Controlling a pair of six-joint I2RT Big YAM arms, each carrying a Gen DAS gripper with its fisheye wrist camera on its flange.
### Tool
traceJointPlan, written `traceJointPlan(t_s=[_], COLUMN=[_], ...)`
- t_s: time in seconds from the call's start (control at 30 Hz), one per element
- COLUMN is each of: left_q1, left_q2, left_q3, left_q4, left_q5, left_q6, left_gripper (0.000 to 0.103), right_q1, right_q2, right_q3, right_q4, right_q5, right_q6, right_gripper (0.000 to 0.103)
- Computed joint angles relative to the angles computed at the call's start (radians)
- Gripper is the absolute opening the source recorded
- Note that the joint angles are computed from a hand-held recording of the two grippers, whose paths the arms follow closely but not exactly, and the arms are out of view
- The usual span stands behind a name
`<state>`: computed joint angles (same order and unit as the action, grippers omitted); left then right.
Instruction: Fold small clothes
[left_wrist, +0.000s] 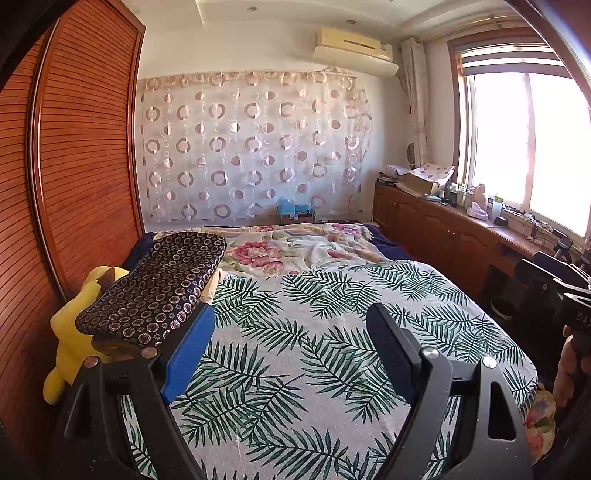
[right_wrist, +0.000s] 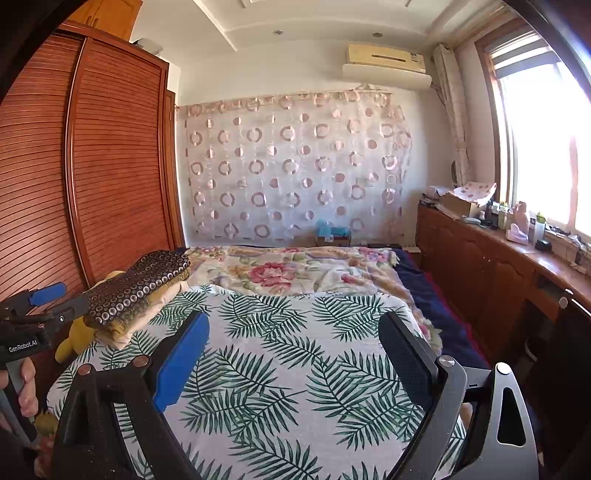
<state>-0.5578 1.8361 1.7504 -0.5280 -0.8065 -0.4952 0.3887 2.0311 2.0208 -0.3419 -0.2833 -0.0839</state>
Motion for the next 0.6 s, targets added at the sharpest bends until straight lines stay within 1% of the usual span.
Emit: traceJointPlan(t_s=[0.6], left_q1=[-0.001], left_q2=[0.002], left_q3=[0.004], left_q4=[0.000], left_q5=[-0.001], left_q6=[0.001], left_gripper=[0.084], right_q1=[-0.006], right_q2=[0.008], right_q3=[0.008], right_q4=[0.004], right_q5=[-0.014], right_q6=[-0.004], right_gripper=[0.094])
